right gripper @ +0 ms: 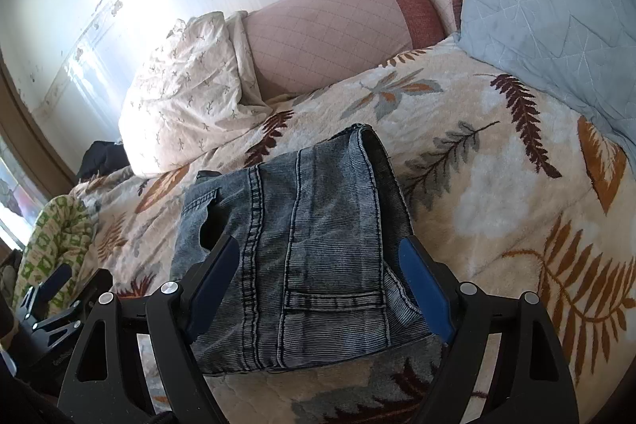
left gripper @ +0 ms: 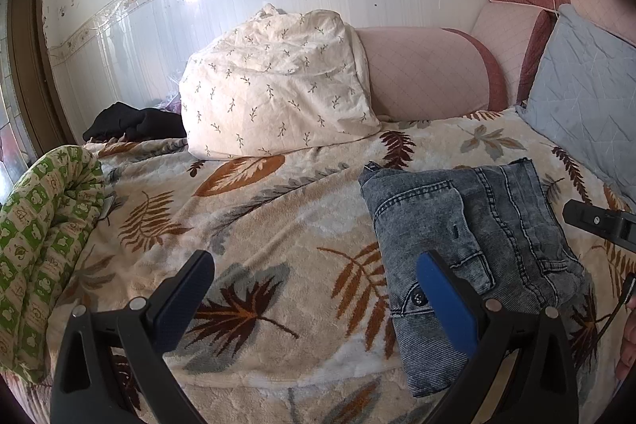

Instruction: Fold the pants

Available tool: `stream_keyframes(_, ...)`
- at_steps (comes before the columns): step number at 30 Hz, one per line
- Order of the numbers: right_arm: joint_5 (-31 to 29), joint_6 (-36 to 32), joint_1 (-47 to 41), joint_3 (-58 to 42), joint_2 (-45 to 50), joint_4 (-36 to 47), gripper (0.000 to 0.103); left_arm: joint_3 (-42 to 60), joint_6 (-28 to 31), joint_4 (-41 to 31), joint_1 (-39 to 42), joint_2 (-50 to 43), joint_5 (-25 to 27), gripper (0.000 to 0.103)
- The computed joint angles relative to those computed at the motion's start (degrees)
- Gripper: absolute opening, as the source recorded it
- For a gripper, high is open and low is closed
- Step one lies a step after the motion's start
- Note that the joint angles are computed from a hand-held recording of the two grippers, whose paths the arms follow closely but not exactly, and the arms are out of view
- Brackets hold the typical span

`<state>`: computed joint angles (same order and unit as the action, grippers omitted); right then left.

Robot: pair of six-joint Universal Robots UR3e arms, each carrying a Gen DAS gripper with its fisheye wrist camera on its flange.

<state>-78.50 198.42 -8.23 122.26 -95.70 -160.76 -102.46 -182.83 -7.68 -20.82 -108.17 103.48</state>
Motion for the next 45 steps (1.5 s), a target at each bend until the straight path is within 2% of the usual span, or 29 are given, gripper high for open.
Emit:
stream_keyframes(22, 0.06, 0.21, 0.19, -0.26, -0.38, 0.60, 0.083, 0.34, -0.05, -0.45, -0.14, 0.12, 0.33, 0.103)
stream_keyframes(30, 0.31, 0.34, -0.92, -0.12, -0.98, 0.89, 0.083, -0.25, 0.79, 0.14, 0.75, -1.10, -2.72, 0.103)
stream_keyframes(33, 0.16, 0.74, -1.14, -0.01, -1.12, 0.93, 0.083, -0.10, 1.58, -0.10, 1.55, -2.26, -5.45, 0.103)
stream_keyframes(40, -0.81, 0.44, -1.11, -1.18, 0.45, 1.74, 0.083, 4.10, 2.22, -7.14, 4.31, -4.58, -15.35, 0.103)
stream_keyframes(45, 0.54, -3.95, -3.63, -5.07, 3.98, 5.82, 0.084, 10.69, 3.19, -13.78, 5.54, -8.74, -21.19, 0.103)
